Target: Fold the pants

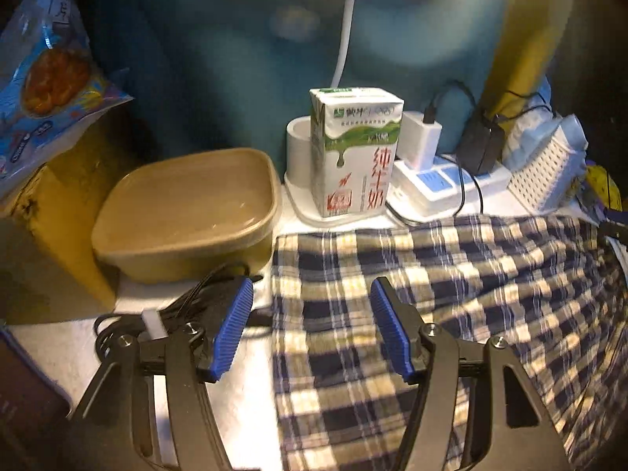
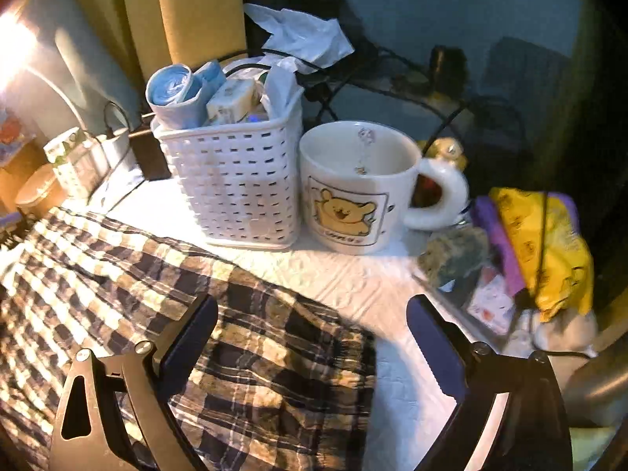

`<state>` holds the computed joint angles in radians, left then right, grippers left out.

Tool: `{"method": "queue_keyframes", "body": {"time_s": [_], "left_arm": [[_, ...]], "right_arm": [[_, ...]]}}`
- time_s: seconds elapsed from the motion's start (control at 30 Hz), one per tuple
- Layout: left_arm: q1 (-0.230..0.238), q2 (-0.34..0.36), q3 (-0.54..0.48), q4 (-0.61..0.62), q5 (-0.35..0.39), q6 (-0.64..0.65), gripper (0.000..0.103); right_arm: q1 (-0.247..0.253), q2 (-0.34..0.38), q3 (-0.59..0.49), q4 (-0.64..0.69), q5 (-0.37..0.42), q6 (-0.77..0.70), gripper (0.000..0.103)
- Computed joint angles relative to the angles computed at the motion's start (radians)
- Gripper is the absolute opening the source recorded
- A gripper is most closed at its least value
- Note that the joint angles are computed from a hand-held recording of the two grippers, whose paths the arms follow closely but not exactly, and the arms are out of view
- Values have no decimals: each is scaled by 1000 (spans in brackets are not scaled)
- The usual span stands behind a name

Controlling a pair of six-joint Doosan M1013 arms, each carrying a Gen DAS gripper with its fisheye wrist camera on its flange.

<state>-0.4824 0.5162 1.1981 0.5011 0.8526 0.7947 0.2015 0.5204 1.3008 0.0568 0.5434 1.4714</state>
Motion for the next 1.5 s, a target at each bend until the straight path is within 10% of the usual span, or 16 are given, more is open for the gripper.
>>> {"method": "queue_keyframes", "body": {"time_s": [0.17,0.23,0.43,0.8,0.87,0.93,1.23,1.33,1.5], "left_arm": [[-6,-42,54,-8,0,-12,62],[-6,-47,67,-41,-12,20,62],[14,-6,33,-145,39,111,63],[27,-20,34,-190,-2,89,63],[18,-55,72,-182,-28,78,63],[5,-90,108,-180,-39,76,63],[-85,-215,265,-193,-109,64,64],[-107,-250,323,-196,-141,20,85],[-131,-271,378,-256,-170,16,86]], "right_arm": [[-5,35,-36,-13,71,50,89],[-13,55,-55,52,121,21,39],[5,51,-47,-24,57,68,23],[40,107,-172,-288,136,283,24],[45,90,-156,-318,126,298,40],[46,50,-101,-345,83,318,77],[19,-165,192,-249,-90,217,78],[10,-225,278,-201,-130,178,78],[4,-304,403,-155,-176,138,78]]}}
